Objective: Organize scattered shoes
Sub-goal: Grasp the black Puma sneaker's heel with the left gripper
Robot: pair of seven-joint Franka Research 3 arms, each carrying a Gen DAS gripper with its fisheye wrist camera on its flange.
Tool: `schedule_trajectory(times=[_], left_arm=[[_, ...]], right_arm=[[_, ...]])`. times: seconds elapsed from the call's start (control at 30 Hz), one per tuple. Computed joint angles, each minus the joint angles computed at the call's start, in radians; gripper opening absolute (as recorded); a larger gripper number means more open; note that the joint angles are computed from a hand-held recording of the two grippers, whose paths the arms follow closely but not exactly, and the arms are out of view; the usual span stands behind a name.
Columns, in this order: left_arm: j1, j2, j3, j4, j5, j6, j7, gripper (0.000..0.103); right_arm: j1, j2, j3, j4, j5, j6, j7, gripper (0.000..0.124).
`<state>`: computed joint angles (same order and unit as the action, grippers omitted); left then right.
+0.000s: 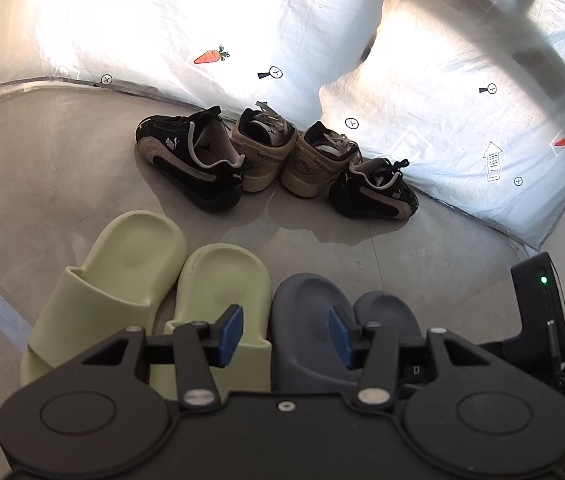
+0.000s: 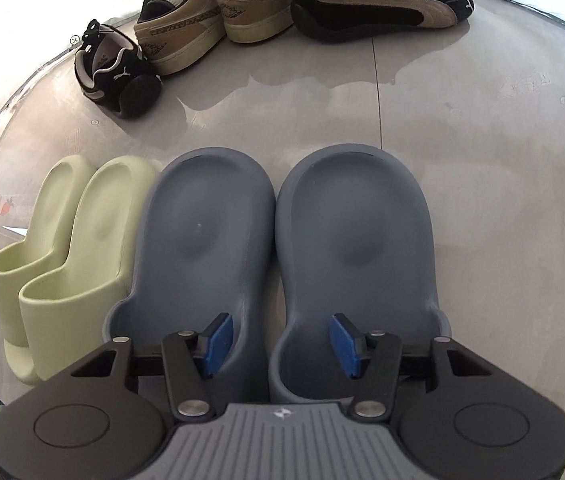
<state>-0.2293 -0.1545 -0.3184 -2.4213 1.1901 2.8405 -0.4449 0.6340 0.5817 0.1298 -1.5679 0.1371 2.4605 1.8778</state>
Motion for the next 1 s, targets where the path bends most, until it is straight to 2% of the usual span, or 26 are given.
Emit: schedule_trajectory(times=[0.1, 0.2, 0.27, 0.33, 0.37, 0.4, 0.57, 0.67, 0.77, 0.87, 1.0], left_arm=[[-0.011, 0.038, -0.004, 0.037, -0.011, -0.014, 0.008, 0.048], [-0.03, 0.086, 0.0, 0.094, -0.015, -0.038, 0.037, 0.048], [-0.046, 0.132, 0.008, 0.153, -0.005, -0.059, 0.069, 0.049], [-0.063, 0.182, 0.022, 0.215, -0.007, -0.072, 0.115, 0.053], [-0.073, 0.219, 0.03, 0.258, -0.016, -0.084, 0.138, 0.053], [-0.085, 0.256, 0.039, 0.302, -0.028, -0.098, 0.16, 0.053], [-0.141, 0.449, 0.11, 0.533, -0.065, -0.126, 0.174, 0.051], [-0.138, 0.593, 0.135, 0.704, -0.17, -0.098, 0.253, 0.047], [-0.116, 0.762, 0.122, 0.922, -0.326, -0.124, 0.406, 0.045], [-0.136, 0.919, 0.137, 1.158, -0.422, -0.22, 0.519, 0.044], [-0.176, 1.077, 0.182, 1.418, -0.516, -0.341, 0.611, 0.044]], right_arm=[[-0.026, -0.045, 0.032, -0.072, 0.038, 0.016, -0.063, 0.057], [-0.082, -0.06, 0.079, -0.108, 0.138, 0.058, -0.166, 0.058], [-0.159, -0.087, 0.14, -0.162, 0.29, 0.148, -0.282, 0.06], [-0.22, -0.134, 0.188, -0.233, 0.435, 0.26, -0.407, 0.07], [-0.231, -0.15, 0.195, -0.255, 0.48, 0.296, -0.446, 0.076], [-0.251, -0.169, 0.205, -0.281, 0.536, 0.345, -0.494, 0.077], [-0.298, -0.187, 0.202, -0.314, 0.72, 0.443, -0.59, 0.077], [-0.305, -0.161, 0.183, -0.297, 0.764, 0.45, -0.578, 0.077], [-0.311, -0.133, 0.166, -0.273, 0.773, 0.434, -0.549, 0.077], [-0.315, -0.117, 0.155, -0.263, 0.763, 0.415, -0.527, 0.077], [-0.306, -0.099, 0.137, -0.254, 0.723, 0.391, -0.488, 0.077]])
